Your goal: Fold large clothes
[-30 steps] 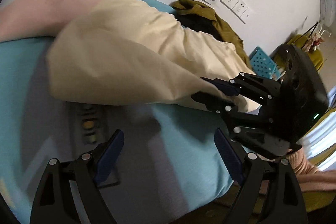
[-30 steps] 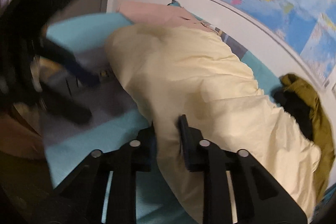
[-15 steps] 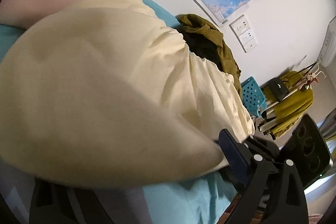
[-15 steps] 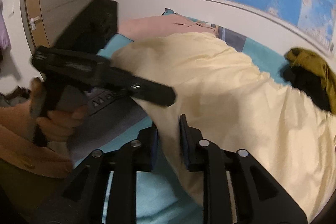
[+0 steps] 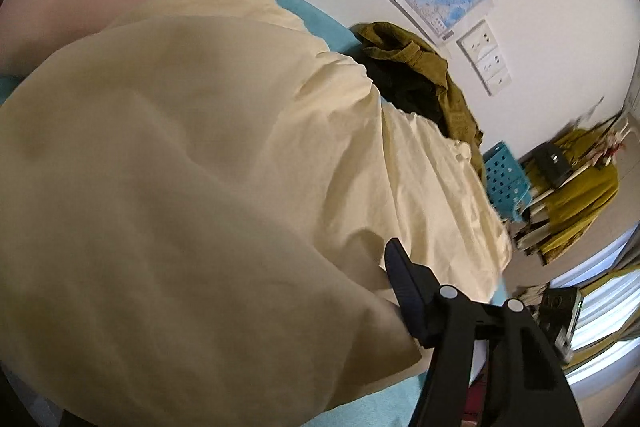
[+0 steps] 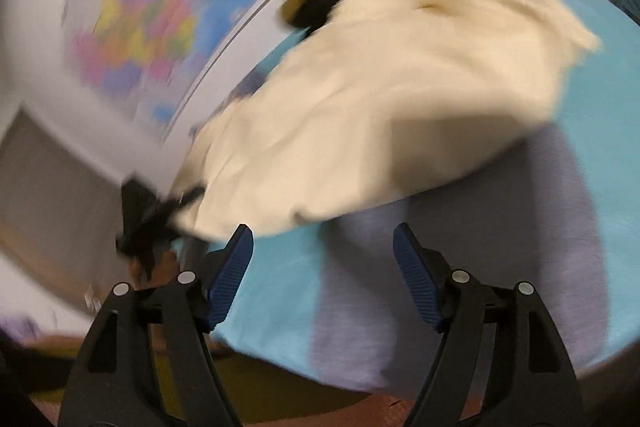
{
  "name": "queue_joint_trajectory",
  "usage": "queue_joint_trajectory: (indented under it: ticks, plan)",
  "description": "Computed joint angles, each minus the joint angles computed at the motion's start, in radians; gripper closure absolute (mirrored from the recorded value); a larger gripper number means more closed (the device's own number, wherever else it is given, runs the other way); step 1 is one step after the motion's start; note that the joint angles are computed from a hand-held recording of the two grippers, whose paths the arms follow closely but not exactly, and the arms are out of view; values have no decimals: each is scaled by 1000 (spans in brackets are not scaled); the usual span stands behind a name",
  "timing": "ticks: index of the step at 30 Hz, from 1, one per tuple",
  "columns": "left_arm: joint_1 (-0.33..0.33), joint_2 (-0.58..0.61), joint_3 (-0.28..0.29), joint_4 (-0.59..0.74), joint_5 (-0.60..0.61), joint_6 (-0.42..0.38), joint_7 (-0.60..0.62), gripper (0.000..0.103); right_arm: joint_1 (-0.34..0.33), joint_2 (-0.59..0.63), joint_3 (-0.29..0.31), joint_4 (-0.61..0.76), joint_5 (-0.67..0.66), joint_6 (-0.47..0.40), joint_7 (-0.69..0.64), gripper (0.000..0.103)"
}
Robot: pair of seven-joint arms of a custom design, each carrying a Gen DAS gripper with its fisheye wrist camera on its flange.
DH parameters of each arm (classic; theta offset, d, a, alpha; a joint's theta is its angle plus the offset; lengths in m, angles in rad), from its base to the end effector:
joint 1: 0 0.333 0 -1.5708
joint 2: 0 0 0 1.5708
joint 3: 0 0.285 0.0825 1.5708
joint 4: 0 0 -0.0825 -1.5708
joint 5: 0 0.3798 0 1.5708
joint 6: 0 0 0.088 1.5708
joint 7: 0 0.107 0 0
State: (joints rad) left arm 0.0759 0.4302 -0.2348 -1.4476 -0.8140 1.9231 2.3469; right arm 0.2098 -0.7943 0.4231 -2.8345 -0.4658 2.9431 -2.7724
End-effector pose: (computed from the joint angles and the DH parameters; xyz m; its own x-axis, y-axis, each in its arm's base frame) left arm 0.6671 -0.1328 0.4510 -0.6048 -0.5330 0.5917 -0.7955 0.3697 -0.4802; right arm 0.2903 0.2438 0.4582 -0.4077 -0.5841 -0.7019 -0.4399 0.7992 -0.4097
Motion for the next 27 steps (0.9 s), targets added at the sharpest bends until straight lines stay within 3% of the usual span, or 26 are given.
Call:
queue_joint_trajectory:
  ticks: [2,4,8,10,12,14,17,20,24,27]
  plan:
    - [-13,-14,2,-12,23,23,9,39,-55,-10,33,-3,-10,9,42,29]
    - [-16,-15,3,-11,32,25,11,36,-72,21,26,26,-21,-17,30,26]
    - [-13,-3,-1,6,25,5,9,28,-172,102,59,87,-92,19,37,15]
    - [-13,-6,-3,2,21,8,11,24,-258,109,111,97,-134,54,93,14]
    - [-19,-15,-3,-10,23,25,17,23,-303,113,146,112,-155,51,131,14]
    - [-21,-23,-2,-22,24,36,25,23,-280,126,132,125,-154,20,141,14]
    - [-18,-22,-1,-22,20,28,34,23,-153,91,45,90,-108,-38,133,16]
    - [-19,-19,0,-18,20,22,34,23,-64,29,15,58,-64,-147,158,19]
    - [-16,-12,-1,-7,19,8,38,23,-18,39,-30,62,-63,-173,141,16]
    - [-15,-11,-2,-5,18,3,46,23,-48,129,-53,125,-103,-172,85,9]
